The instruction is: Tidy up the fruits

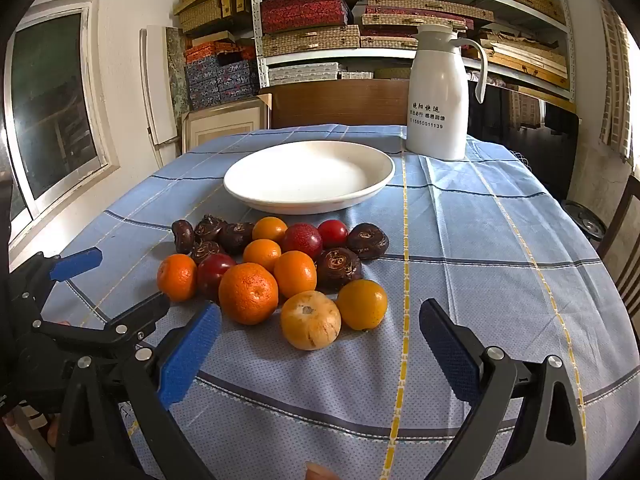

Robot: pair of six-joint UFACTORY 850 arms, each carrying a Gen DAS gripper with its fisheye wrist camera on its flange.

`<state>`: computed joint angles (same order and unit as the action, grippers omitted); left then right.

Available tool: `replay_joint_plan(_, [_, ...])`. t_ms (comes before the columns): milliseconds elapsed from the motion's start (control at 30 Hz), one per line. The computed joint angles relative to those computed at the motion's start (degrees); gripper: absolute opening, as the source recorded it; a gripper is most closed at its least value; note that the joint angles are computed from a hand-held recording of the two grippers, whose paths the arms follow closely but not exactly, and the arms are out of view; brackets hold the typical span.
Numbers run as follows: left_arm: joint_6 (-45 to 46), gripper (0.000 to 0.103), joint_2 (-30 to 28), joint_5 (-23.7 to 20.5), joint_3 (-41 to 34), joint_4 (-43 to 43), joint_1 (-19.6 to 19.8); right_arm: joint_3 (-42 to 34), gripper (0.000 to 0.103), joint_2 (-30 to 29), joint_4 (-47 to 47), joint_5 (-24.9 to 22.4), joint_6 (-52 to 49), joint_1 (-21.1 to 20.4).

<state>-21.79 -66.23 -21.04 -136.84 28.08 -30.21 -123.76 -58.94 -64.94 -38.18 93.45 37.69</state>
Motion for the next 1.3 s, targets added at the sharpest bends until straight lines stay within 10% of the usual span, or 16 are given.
replay_joint_plan(1300, [1.8, 0.099, -0.8, -0.8, -1.4, -2.2, -0.1, -0.7, 0.099, -0.4, 0.9, -0.2, -0.9, 0.0])
